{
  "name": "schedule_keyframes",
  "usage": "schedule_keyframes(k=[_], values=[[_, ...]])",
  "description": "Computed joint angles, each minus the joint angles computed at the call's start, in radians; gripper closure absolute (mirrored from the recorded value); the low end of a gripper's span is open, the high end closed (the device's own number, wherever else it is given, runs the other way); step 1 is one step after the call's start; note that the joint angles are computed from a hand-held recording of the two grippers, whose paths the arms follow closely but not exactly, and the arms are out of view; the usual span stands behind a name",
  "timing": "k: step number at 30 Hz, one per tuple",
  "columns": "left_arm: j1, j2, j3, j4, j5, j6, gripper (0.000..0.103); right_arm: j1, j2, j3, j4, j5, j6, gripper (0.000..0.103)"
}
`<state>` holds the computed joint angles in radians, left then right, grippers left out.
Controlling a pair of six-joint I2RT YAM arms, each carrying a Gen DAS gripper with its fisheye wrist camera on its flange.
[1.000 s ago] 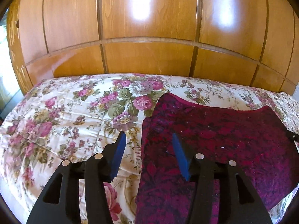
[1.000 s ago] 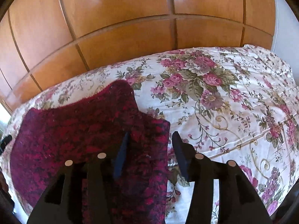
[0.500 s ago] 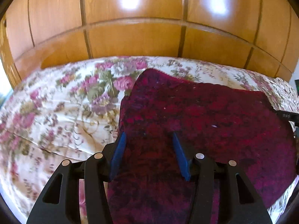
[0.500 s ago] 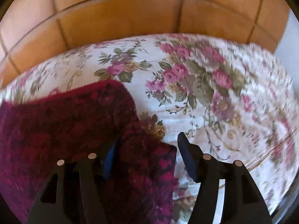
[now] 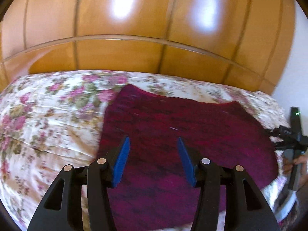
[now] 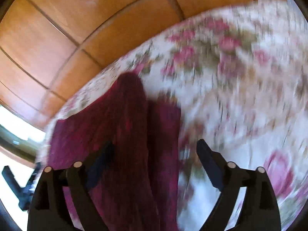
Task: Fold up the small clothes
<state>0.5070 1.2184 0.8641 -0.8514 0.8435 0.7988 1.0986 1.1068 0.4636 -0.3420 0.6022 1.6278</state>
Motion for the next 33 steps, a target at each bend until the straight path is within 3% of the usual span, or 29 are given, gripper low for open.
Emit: schedule_keyframes(k=[5,8,12,14,15,16,21,24,27,30,33], values=[[-0.092,-0.067,-0.038,-0.133,0.014,0.045,0.052,0.249,0.029,-0.117,0.191,0.111,0.199,0.007],[-0.221,-0.123,-0.099,-0.062,-0.047,-0.066,0.052,0.333,0.103,-0.116,0.27,0.173,0.242,0.007],[-0.347,-0.114,-0.165,0.074,-0.136,-0.229,0.052,0.3,0.163,-0.102,0.394,0.127,0.116,0.009],[-0.355,-0.101,-0.176,0.097,-0.137,-0.248,0.052,0.278,0.195,-0.069,0.379,0.113,0.097,0.029],[-0.355,-0.09,-0.174,0.097,-0.135,-0.25,0.052,0.268,0.199,-0.072,0.399,0.104,0.087,0.032],[-0.352,-0.082,-0.168,0.091,-0.132,-0.247,0.052,0.269,0.203,-0.079,0.427,0.106,0.084,0.042],[-0.342,-0.071,-0.166,0.093,-0.137,-0.231,0.052,0.304,0.173,-0.015,0.373,0.178,0.053,0.06],[-0.319,-0.045,-0.145,0.062,-0.115,-0.209,0.055,0.306,0.162,0.108,0.297,0.23,-0.064,0.063],[-0.275,0.025,-0.109,0.024,-0.071,-0.157,0.058,0.275,0.194,0.244,0.326,0.228,-0.269,0.067],[-0.232,0.103,-0.064,-0.034,-0.024,-0.097,0.06,0.201,0.313,0.439,0.363,0.134,-0.495,0.069],[-0.146,0.207,0.033,-0.181,0.026,0.032,0.06,0.136,0.461,0.646,0.283,0.043,-0.596,0.07]])
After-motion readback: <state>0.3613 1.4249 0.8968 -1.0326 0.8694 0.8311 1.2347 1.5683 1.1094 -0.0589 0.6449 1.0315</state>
